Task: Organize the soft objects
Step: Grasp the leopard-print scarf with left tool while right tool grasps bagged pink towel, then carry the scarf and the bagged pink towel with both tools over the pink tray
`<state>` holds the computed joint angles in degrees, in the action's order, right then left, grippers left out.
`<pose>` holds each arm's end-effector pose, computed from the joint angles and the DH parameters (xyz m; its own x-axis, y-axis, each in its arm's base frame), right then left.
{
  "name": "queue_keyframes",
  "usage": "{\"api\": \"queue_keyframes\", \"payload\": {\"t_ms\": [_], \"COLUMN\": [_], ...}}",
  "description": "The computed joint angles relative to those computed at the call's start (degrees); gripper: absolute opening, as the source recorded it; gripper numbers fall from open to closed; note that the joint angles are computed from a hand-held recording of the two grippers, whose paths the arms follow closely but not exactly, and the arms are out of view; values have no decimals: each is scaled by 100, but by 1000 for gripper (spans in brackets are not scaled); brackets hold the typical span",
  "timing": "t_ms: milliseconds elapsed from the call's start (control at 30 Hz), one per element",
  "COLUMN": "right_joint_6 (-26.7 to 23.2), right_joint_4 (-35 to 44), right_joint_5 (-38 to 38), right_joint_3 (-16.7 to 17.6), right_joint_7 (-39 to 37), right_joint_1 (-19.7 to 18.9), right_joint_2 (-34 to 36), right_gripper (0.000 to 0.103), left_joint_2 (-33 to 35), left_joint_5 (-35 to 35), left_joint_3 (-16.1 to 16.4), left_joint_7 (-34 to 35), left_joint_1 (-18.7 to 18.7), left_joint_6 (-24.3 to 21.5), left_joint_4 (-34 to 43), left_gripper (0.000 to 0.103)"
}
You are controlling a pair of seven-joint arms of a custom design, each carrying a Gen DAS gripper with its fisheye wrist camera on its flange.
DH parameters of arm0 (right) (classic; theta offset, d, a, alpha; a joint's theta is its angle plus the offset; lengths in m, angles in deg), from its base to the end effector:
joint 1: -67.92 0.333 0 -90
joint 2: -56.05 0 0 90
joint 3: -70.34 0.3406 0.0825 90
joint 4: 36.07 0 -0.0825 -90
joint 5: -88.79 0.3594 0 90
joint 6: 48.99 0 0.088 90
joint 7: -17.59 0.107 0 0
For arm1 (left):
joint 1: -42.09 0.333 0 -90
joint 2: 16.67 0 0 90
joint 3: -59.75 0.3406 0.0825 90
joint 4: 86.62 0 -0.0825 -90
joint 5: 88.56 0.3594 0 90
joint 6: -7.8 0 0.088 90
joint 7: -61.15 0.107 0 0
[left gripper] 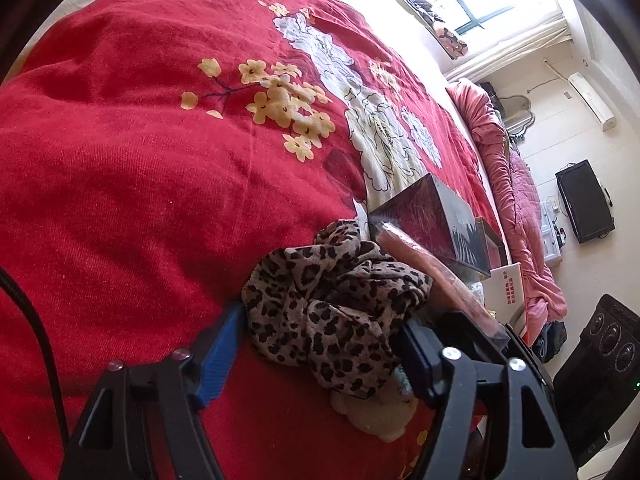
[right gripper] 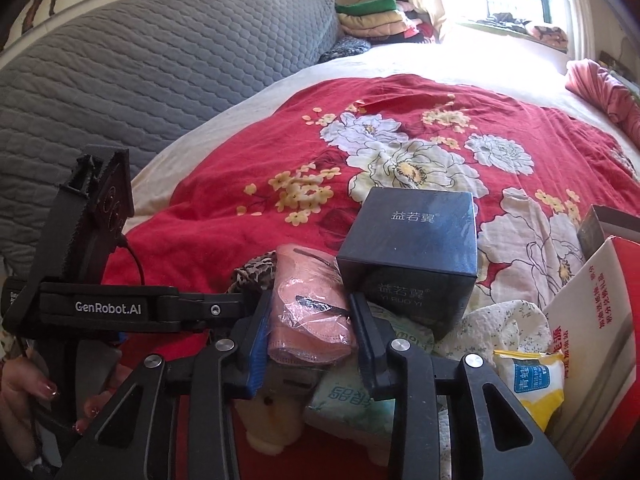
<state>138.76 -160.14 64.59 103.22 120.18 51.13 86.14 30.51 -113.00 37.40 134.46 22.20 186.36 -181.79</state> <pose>0.5768 0.1780 0.3105 0.3933 -0.8989 -0.1932 -0.7517 -0.1933 -0.6306 0.5957 -0.4087 0.2520 0.0619 -0.7901 0.6098 -0.9249 -0.2751 -0.2625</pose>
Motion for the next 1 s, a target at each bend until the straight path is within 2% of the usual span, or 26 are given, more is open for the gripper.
{"api": "queue_keyframes", "payload": {"t_ms": [33, 67, 100, 133, 167, 300, 433, 467, 567, 600, 667, 800, 867, 933, 1000], "right_joint_6": [46, 94, 117, 142, 184, 291, 373, 411, 495, 498, 549, 685, 839, 939, 1019], "right_joint_4": [-36, -78, -117, -158, -201, -363, -465, -485, -534, -532, -560, -628, -723, -778, -823], "right_joint_5": [-8, -23, -56, -95, -127, -355, -620, -679, -907, -999, -1131, -1420, -1457, -1601, -1712], "right_joint_3": [76, 102, 144, 165, 129, 169, 261, 219, 237, 286, 227, 192, -68, -143, -244], "right_joint_7": [-2, 18, 44, 72, 111, 291, 557, 614, 813, 886, 1022, 1327, 1440, 1593, 1768], "right_joint_1": [-86, -127, -181, -217, -200, -325, -501, -481, -560, -626, -604, -646, -450, -454, -436], "right_joint_2": [-3, -30, -57, -90, -140, -260, -336, -374, -422, -416, -482, -605, -780, -884, -981], "right_gripper": [37, 37, 37, 37, 37, 37, 37, 37, 37, 37, 37, 37, 37, 37, 37], "left_joint_2": [19, 90, 211, 294, 299, -18, -248, -304, -439, -516, -681, -895, -977, -1029, -1050], "left_joint_5": [4, -13, 38, -51, -153, 56, 227, 248, 295, 292, 273, 339, 391, 451, 552], "left_joint_3": [-20, -229, -595, -813, -832, 121, 807, 923, 763, 840, 1259, 1748, 2014, 2339, 2373], "left_joint_7": [11, 115, 227, 410, 528, 157, -107, -186, -184, -219, -358, -491, -582, -742, -835], "left_joint_1": [12, 166, 444, 590, 577, -214, -783, -883, -761, -831, -1194, -1675, -1942, -2272, -2351], "left_joint_6": [6, 89, 230, 323, 384, 287, 278, 346, 627, 699, 718, 723, 668, 543, 520], "left_joint_4": [13, 14, -6, -2, 0, -10, -110, -171, -404, -497, -635, -812, -861, -847, -828], "left_gripper": [50, 38, 28, 24, 21, 16, 16, 16, 16, 16, 16, 16, 16, 16, 16]}}
